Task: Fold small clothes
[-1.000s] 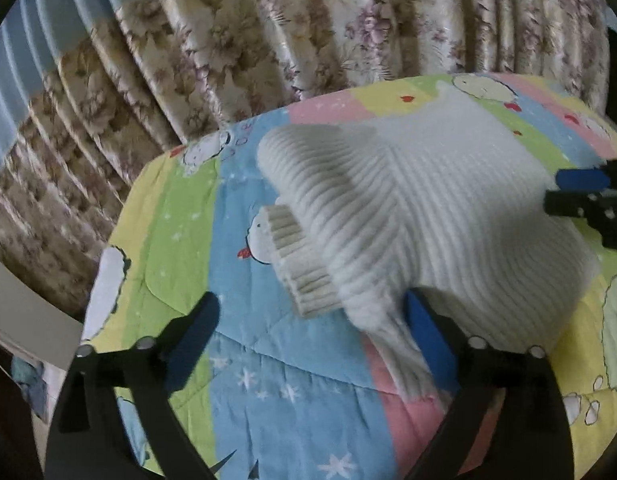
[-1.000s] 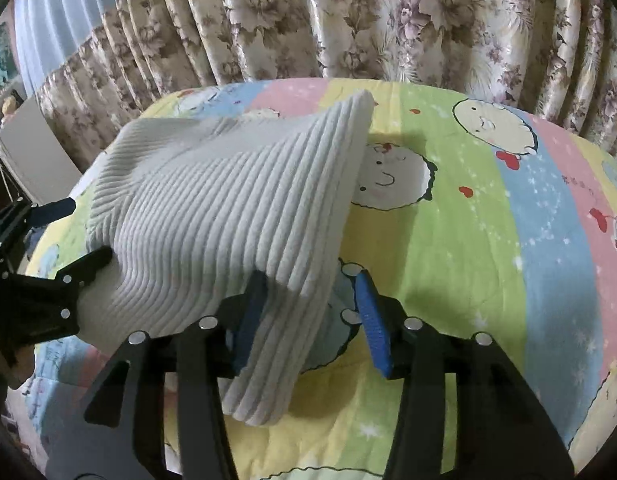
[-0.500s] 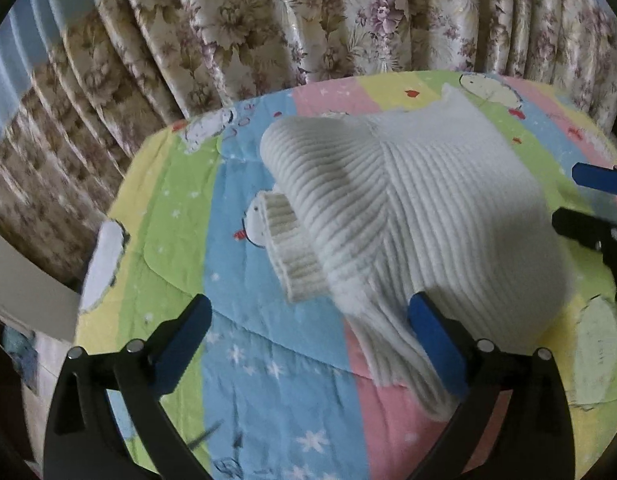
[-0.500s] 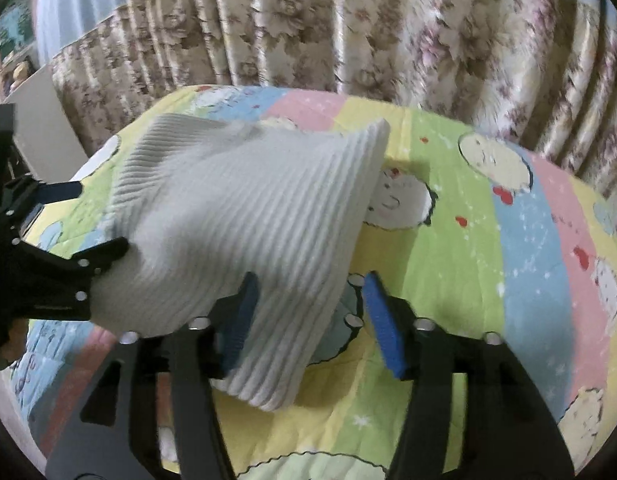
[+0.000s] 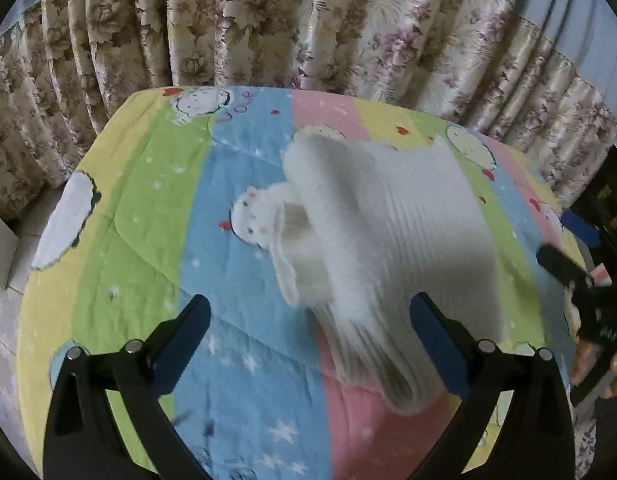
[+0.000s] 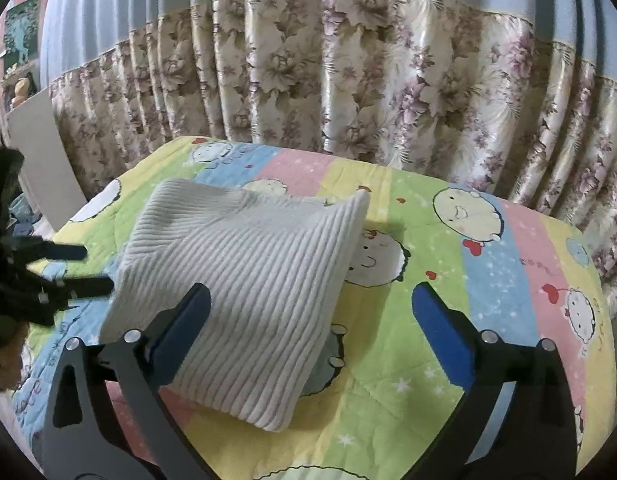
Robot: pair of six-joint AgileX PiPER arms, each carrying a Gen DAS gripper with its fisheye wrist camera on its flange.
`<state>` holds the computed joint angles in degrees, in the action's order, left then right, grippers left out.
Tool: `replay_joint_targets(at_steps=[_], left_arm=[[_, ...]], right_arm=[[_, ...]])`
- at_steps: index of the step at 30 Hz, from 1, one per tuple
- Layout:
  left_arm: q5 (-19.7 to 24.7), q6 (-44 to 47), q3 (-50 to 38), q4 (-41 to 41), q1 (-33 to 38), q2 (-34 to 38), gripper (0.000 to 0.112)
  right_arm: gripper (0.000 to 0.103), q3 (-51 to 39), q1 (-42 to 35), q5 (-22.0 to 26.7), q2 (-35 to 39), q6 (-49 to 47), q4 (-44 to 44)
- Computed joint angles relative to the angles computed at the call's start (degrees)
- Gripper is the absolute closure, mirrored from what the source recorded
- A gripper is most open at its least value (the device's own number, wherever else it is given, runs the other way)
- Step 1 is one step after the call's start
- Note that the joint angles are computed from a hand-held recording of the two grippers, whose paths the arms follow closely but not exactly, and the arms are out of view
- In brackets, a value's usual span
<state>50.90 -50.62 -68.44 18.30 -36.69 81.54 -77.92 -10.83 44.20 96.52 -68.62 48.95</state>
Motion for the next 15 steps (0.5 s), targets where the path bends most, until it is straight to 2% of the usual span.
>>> replay_joint_targets(at_steps=[5, 9, 13, 15], left_arm=[[-2.1, 10.3, -4.2, -7.2, 6.6, 4.9, 0.012], [-6.3, 21.4, -2.9, -18.9, 11.7, 7.4, 0.012], [-9.8, 28.7, -1.5, -27.2, 13.9, 10.0, 0.011], [-10.8, 30.6, -1.7, -28.7, 13.9, 11.1, 0.011]], right_arm=[[0.003, 1.3, 1.2, -4.1, -0.3, 0.0, -2.0], [0.003, 0.2, 1.4, -4.1, 1.0, 0.3, -3.0], [0.003, -0.9, 1.5, -4.6, 2.3, 0.6, -3.3], [0.003, -2.4, 1.4, -4.1, 3.5, 1.4, -3.8]])
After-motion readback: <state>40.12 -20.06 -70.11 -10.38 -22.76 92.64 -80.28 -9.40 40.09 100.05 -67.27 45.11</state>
